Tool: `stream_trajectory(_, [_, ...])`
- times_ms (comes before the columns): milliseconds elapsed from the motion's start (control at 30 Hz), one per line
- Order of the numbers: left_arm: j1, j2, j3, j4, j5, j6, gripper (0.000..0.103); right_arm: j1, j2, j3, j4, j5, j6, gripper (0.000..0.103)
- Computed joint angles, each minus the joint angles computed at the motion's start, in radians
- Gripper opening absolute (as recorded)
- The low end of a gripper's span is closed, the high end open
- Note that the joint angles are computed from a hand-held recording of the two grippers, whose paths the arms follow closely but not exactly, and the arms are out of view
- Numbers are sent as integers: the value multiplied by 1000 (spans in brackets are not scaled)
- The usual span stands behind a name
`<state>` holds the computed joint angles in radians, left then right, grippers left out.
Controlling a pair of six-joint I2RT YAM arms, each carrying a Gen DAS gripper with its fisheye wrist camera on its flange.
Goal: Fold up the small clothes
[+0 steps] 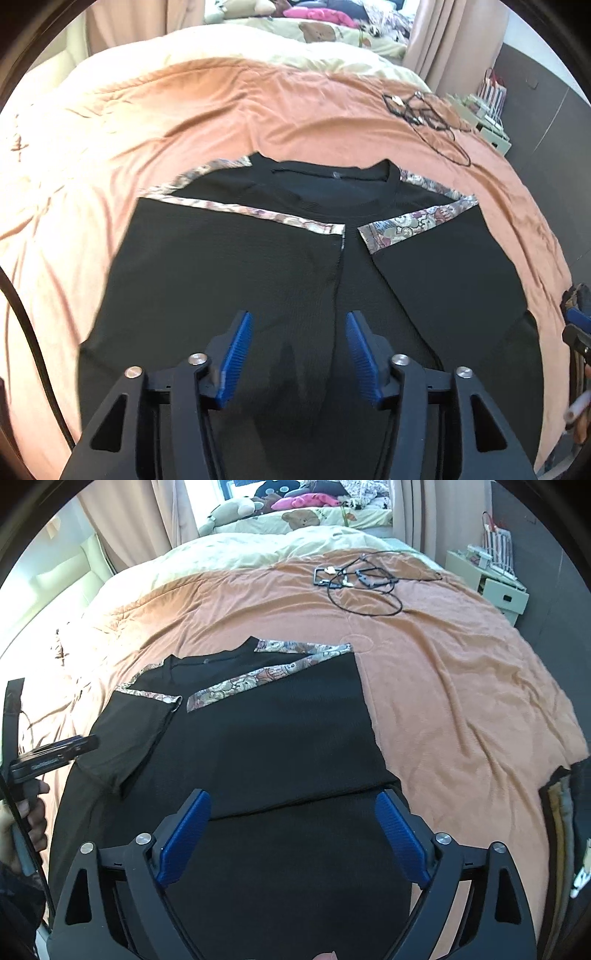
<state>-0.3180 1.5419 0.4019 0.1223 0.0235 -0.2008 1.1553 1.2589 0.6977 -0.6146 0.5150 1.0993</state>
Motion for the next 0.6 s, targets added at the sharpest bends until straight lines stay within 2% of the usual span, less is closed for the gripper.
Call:
stream_trajectory(33, [12,-59,-25,-25,3,5,71,29,2,17,-30,15,27,91])
stream_trajectory(133, [51,-255,-85,-121,11,24,88,97,-6,54,-97,46,89,91])
stream_trajectory(200, [89,-421,-120,-221,25,45,96,151,-5,81,-141,66,144,91])
stream_trajectory(267, [121,-546,-134,-313,41,65,98,202,-16,95,-183,81,192,91])
stream_trajectory(400, [238,-822,-124,-587,102,150,99,296,3,150,-275,114,287,91])
stream_trajectory(500, [337,-961,-103,-745,160,221,99,351,7,188,-351,140,356,91])
stream_trajectory(600, [493,-1097,-74,-917,253,336,99,426,36,239,-434,171,447,91])
